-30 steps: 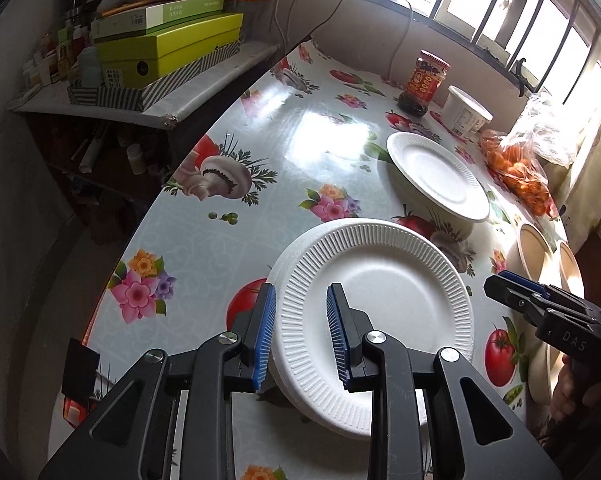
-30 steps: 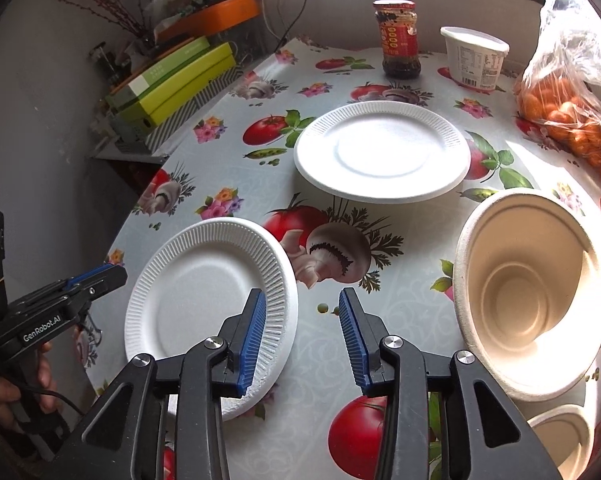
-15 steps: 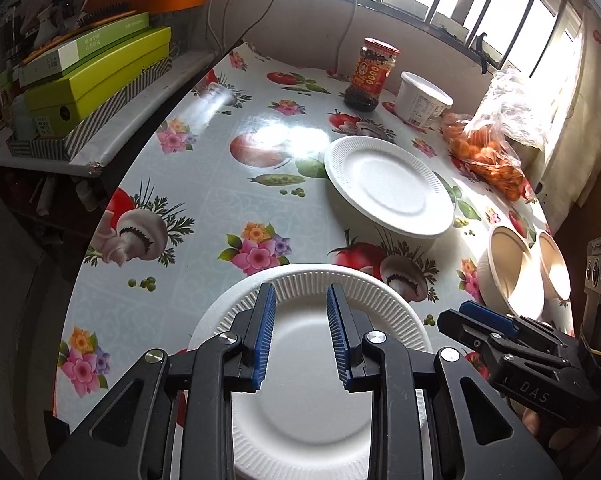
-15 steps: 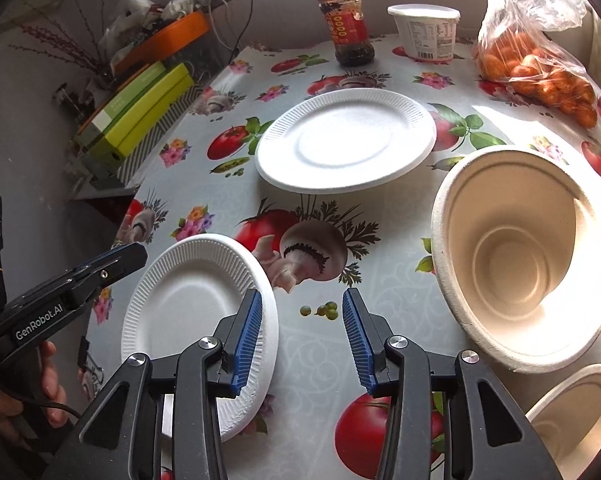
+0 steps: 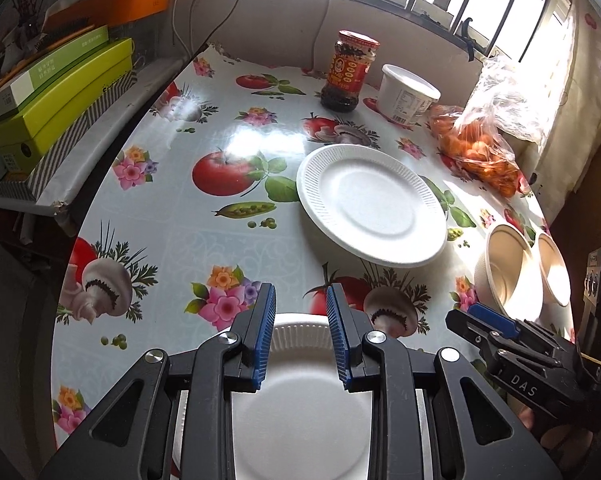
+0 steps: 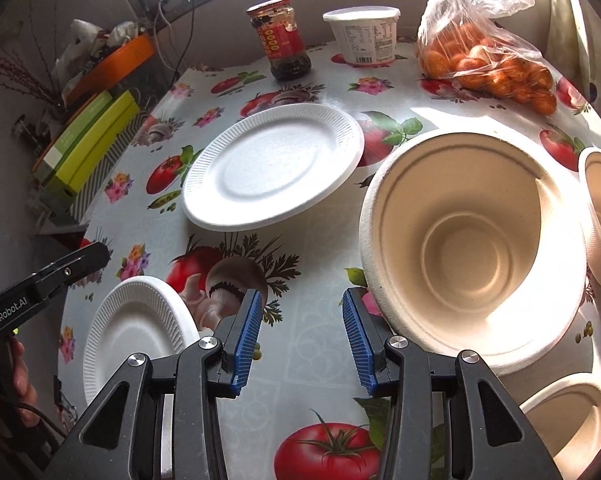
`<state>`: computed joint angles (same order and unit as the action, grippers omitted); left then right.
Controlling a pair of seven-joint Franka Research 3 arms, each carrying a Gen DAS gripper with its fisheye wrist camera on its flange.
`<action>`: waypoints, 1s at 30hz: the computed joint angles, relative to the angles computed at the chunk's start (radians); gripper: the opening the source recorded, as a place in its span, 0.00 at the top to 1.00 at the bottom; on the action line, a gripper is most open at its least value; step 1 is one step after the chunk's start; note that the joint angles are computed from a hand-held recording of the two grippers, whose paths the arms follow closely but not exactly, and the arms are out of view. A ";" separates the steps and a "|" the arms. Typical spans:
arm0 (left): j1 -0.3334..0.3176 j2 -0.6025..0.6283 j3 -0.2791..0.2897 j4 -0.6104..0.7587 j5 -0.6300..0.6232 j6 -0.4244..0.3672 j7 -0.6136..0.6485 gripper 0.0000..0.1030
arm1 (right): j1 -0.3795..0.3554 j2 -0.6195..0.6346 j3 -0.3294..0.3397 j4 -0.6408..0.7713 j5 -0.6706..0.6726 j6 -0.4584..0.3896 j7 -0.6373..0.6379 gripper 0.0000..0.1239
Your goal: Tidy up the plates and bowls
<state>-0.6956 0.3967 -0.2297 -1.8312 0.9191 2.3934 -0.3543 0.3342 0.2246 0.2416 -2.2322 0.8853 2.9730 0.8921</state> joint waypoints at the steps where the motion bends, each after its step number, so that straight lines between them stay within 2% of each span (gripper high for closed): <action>1: 0.003 0.003 0.000 0.002 -0.001 0.004 0.006 0.73 | 0.005 0.001 -0.010 -0.002 -0.011 0.011 0.021 0.66; 4: 0.007 0.014 0.000 0.016 -0.015 0.000 0.033 0.73 | 0.023 0.002 -0.042 -0.011 -0.075 0.046 0.104 0.66; 13: 0.012 0.021 0.010 0.025 -0.036 0.016 0.071 0.73 | 0.022 -0.010 -0.079 -0.045 -0.247 0.086 0.284 0.66; 15: 0.010 0.019 0.011 0.023 -0.036 0.012 0.071 0.73 | -0.025 -0.023 -0.025 -0.054 -0.195 0.094 0.235 0.66; 19: 0.012 0.017 0.007 0.029 -0.043 0.000 0.095 0.73 | -0.071 -0.043 0.055 -0.052 -0.070 0.114 0.106 0.65; 25: 0.027 0.003 0.012 0.019 -0.046 0.010 0.114 0.73 | -0.056 -0.017 0.099 0.033 0.149 0.090 -0.060 0.65; 27: 0.029 -0.003 0.020 0.005 -0.023 0.030 0.095 0.73 | -0.030 0.006 0.087 0.061 0.169 0.094 -0.081 0.65; 30: 0.036 -0.004 0.031 -0.010 0.014 0.055 0.061 0.73 | -0.029 0.045 0.093 0.095 0.227 0.107 -0.134 0.65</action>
